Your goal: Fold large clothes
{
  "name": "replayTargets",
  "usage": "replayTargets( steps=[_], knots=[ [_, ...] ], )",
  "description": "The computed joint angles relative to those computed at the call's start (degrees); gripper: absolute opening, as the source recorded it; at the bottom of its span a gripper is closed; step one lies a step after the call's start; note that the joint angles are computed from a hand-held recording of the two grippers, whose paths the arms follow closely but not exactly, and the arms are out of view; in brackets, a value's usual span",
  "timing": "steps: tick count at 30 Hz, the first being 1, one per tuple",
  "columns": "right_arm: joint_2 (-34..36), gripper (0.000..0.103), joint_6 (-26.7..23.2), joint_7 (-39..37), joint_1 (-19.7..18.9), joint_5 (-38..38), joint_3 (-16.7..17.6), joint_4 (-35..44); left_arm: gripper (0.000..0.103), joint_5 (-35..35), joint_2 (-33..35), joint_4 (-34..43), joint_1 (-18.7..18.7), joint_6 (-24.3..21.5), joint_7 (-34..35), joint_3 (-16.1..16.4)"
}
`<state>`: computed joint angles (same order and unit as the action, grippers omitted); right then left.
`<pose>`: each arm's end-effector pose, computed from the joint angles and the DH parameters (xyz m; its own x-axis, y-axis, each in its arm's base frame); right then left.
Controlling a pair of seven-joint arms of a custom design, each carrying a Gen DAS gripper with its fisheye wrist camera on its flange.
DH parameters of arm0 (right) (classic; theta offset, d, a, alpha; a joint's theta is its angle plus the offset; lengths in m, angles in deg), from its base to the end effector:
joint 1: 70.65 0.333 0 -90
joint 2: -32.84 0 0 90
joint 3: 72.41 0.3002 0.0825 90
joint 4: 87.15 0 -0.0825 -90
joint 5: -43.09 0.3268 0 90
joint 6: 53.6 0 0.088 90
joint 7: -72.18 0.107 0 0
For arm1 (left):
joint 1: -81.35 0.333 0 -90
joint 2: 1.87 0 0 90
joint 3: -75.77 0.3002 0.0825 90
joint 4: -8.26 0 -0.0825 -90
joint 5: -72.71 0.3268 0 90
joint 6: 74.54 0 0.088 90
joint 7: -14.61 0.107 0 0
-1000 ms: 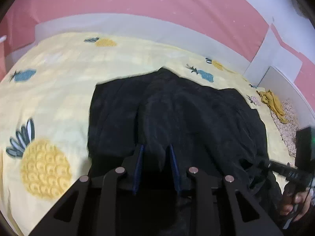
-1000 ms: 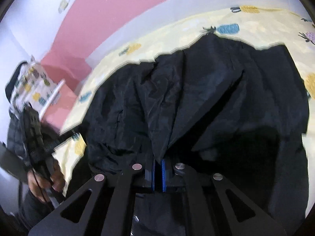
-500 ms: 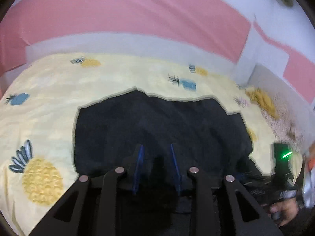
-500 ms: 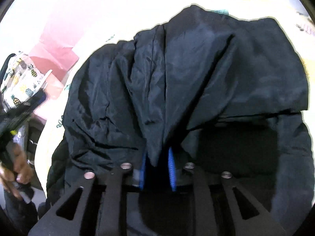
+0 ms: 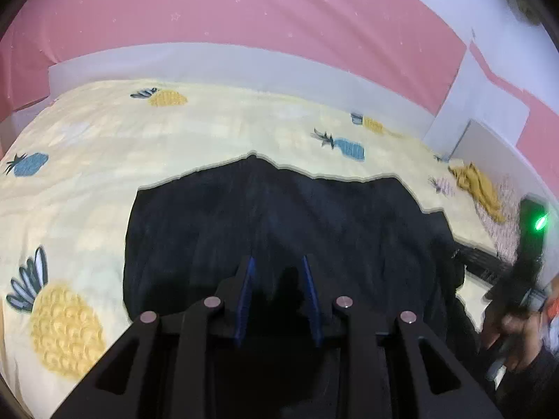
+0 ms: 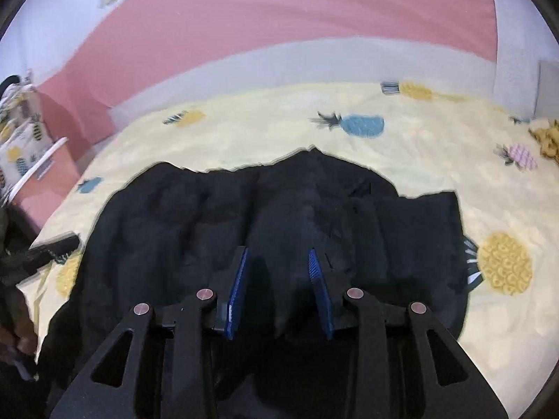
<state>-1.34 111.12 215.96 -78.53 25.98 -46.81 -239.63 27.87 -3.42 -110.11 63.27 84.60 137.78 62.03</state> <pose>0.3474 0.1473 0.5063 -0.2574 -0.9503 -0.1751 -0.6259 0.3020 -0.7191 0.4701 -0.2565 0.5300 -0.5642 -0.7749 0.2850 -0.6709 0.2290 -0.7053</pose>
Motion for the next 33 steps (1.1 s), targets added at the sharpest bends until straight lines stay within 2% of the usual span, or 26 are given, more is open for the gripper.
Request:
replayTargets(
  steps=[3, 5, 6, 8, 10, 12, 13, 16, 18, 20, 22, 25, 26, 29, 31, 32, 33],
  knots=[
    [1.99, 0.036, 1.48, 1.51, -2.54, -1.68, 1.95, 0.03, 0.029, 3.71, 4.36, 4.05, -0.16, 0.7, -1.14, -1.0],
    [1.78, 0.036, 0.43, 2.44, -4.11, -3.38, 3.48, -0.44, 0.029, 14.67, 7.53, 4.24, -0.56, 3.16, -8.63, -1.16],
    [2.26, 0.036, -0.15, 2.78, -4.35, -3.83, 3.62, -0.22, 0.029, 16.04, 8.81, 4.17, 0.02, 2.61, -10.09, -1.58],
    [2.99, 0.036, 0.57, 3.41, -3.8, -4.21, 2.66, -1.36, 0.03, 9.43, 9.95, 2.85, 2.96, 3.89, -4.4, -4.58],
    [3.04, 0.036, 1.66, 4.97, -4.76, -5.34, 3.2, -2.62, 0.03, 4.55, 9.42, 0.81, 4.83, 5.81, -0.43, -6.7],
    [3.19, 0.036, 3.69, 6.43, -5.77, -6.04, 3.86, -3.81, 0.03, 3.06, 9.3, -0.3, 5.1, 7.53, 0.87, -7.38],
    [3.26, 0.036, 4.43, 7.67, -7.32, -6.81, 5.46, -4.13, 0.03, 1.89, 9.57, -0.39, 5.33, 7.98, 1.92, -7.81],
    [3.32, 0.036, 3.08, 8.96, -9.54, -8.48, 8.33, -3.28, 0.031, 2.4, 9.66, -0.94, 5.3, 8.58, 1.21, -8.01],
    [3.71, 0.036, 1.76, 8.28, -7.54, -8.06, 6.22, -2.59, 0.03, 6.7, 8.9, -0.92, 4.58, 7.39, -3.26, -6.79],
    [2.19, 0.036, 0.51, 7.66, -3.38, -5.18, 1.98, -2.78, 0.03, 8.87, 6.75, -0.85, 4.62, 4.07, -6.54, -5.89],
    [-3.17, 0.038, -0.01, 8.6, -1.11, -3.53, 0.73, -3.81, 0.03, 2.2, 3.33, -1.92, 4.85, 2.55, -0.97, -5.83],
    [-8.1, 0.038, 4.57, 7.08, 2.78, -0.84, -0.41, -5.65, 0.03, -9.48, -2.68, -5.59, 2.54, 0.83, 11.08, -3.76],
    [-8.38, 0.038, 5.49, 6.11, 3.74, -0.23, -0.08, -5.65, 0.03, -11.03, -3.98, -6.8, 1.52, 0.55, 13.29, -3.03],
    [-3.28, 0.038, 5.89, 0.09, 10.03, 2.21, -1.26, -4.42, 0.03, -8.2, -4.1, -8.89, -0.68, -0.36, 12.07, -1.68],
    [1.35, 0.038, 2.92, -2.29, 10.65, 3.64, -0.59, -3.53, 0.03, -5.49, -2.63, -9.62, -1.82, -0.16, 9.64, -1.02],
    [3.58, 0.038, 1.06, -2.31, 9.78, 3.76, 0.46, -3.21, 0.03, -6.67, -2.16, -9.89, -2.41, 0.19, 10.63, -0.7],
    [4.82, 0.038, 2.38, -1.61, 8.42, 2.79, 1.49, -3.94, 0.031, -7.97, -1.88, -10.1, -2.76, 0.52, 11.87, -0.44]
  ],
)
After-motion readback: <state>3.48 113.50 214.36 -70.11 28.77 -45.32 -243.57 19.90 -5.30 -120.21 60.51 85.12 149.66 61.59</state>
